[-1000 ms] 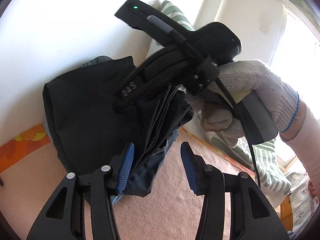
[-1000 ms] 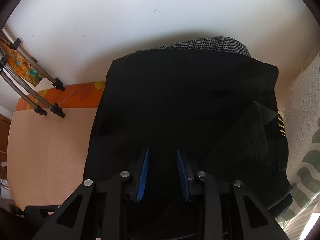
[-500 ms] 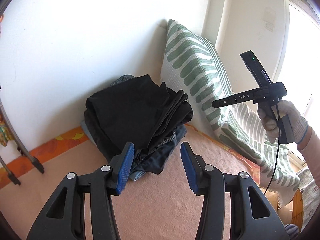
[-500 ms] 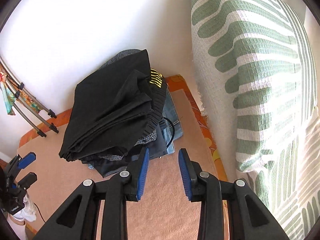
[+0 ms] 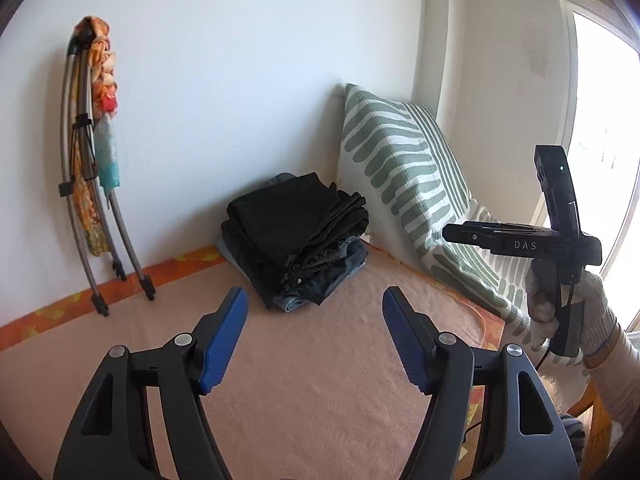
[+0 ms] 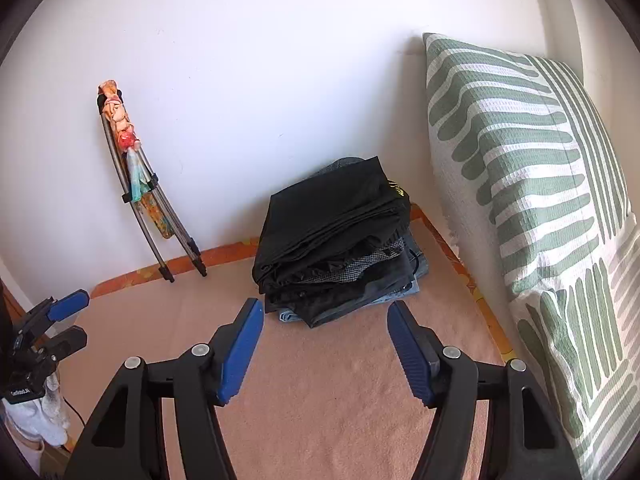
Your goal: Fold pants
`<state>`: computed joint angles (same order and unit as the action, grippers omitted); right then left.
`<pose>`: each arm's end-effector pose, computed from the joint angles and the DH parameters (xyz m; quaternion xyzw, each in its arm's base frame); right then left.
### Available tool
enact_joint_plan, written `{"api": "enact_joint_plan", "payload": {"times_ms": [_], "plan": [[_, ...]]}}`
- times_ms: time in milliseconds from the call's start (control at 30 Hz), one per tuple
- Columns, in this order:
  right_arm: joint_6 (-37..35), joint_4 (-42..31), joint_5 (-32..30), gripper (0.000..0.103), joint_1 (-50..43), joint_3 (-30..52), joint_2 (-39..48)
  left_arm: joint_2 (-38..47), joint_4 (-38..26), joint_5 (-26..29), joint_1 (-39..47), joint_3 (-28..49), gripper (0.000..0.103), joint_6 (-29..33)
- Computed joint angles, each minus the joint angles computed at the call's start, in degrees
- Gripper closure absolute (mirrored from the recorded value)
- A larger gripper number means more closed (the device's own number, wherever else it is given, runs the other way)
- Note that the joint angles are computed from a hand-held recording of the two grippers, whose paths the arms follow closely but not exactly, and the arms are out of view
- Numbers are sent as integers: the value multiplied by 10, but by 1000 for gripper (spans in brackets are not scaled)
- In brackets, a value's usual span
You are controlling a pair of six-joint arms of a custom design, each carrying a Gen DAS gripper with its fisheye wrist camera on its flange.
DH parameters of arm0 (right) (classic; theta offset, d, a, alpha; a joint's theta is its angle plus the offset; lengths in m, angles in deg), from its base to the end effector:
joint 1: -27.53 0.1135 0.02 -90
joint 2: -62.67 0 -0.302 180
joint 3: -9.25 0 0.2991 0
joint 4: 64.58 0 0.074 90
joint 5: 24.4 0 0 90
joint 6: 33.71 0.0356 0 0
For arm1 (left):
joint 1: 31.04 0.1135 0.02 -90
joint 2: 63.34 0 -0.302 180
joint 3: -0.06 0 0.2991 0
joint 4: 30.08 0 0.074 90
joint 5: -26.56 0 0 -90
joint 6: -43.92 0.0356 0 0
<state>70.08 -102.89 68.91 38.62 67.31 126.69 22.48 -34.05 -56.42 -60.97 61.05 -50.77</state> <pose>0.2591 0.0487 0.2775 0.0329 0.9205 0.0577 0.3850 0.3144 -0.1860 0.2364 0.2181 0.8316 -0.2015 0.4694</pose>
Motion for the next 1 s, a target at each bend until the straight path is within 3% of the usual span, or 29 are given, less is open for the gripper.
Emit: {"api": "enact_joint_plan", "payload": {"times_ms": [100, 233, 333, 467, 600, 1000], "plan": [[46, -23, 88, 18, 93, -31, -54, -53, 6, -3, 4, -51, 31, -16], [121, -60, 209, 13, 221, -50, -88, -109, 7, -16, 10, -106, 22, -39], [176, -56, 251, 3, 277, -64, -100, -130, -5, -41, 10, -130, 22, -52], [228, -57, 316, 0, 334, -57, -71, -138, -10, -75, 8, -151, 21, -61], [246, -44, 341, 0, 361, -55, -36, -140, -13, -130, -4, -163, 21, -51], [248, -7, 379, 0, 384, -77, -6, -143, -9, -151, -6, -195, 21, -65]]}}
